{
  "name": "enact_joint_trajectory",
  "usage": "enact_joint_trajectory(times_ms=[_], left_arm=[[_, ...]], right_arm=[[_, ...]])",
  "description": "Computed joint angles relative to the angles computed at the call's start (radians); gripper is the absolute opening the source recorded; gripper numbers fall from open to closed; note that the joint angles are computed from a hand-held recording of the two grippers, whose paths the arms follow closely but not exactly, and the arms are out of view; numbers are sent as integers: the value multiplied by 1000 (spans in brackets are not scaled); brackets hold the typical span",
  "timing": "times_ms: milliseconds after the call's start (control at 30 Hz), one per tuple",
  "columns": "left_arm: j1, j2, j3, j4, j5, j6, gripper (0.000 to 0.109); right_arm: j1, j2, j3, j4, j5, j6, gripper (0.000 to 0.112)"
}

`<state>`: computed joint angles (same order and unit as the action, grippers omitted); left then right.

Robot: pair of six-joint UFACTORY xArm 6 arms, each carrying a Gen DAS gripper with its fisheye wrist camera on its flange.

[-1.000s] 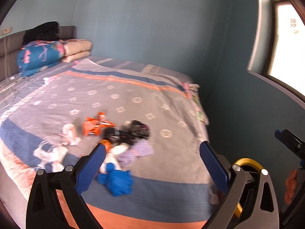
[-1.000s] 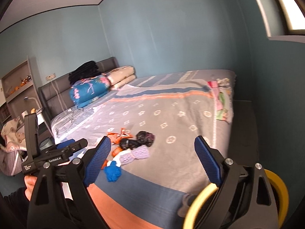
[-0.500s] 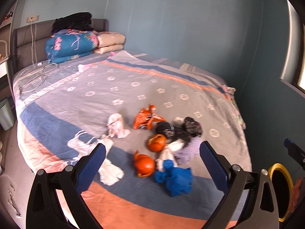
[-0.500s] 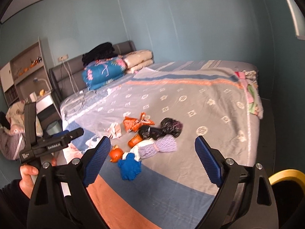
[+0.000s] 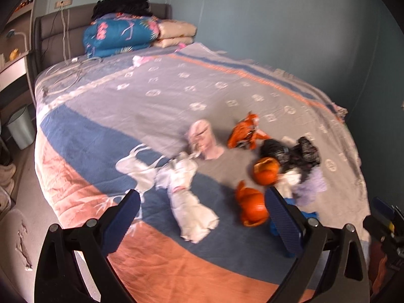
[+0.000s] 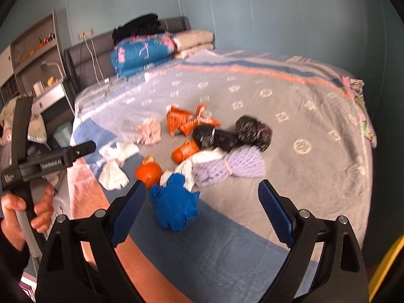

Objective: Collect trash
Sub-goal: 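Grasp the white tissue with the left tool while the right tool grasps the blue glove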

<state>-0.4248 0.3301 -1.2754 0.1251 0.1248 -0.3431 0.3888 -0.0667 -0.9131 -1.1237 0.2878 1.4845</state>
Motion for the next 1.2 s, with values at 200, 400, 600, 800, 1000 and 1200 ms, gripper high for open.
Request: enact_joint_trajectory(times_ms=[200,400,600,800,1000,1200], left_arm=[[23,86,-71,-33,47,6,95],[29,181,-167,-110,98,75,95],[27,258,-252,-180,131,138,95],[11,312,-318,-168,150,171,89],[-8,329,-344,-289,184,294,40],[-15,308,-321,-380,182,385,17]], right_arm=[[11,160,-104,65,0,-88,86],[23,256,-173,211,39,-231,86],[23,326,-217,349,33,-367,82],[28,377,-256,417,38,-439,76],[30,403,-270,515,6,-534,45],[39,410,-278,512,-18,-552,27]])
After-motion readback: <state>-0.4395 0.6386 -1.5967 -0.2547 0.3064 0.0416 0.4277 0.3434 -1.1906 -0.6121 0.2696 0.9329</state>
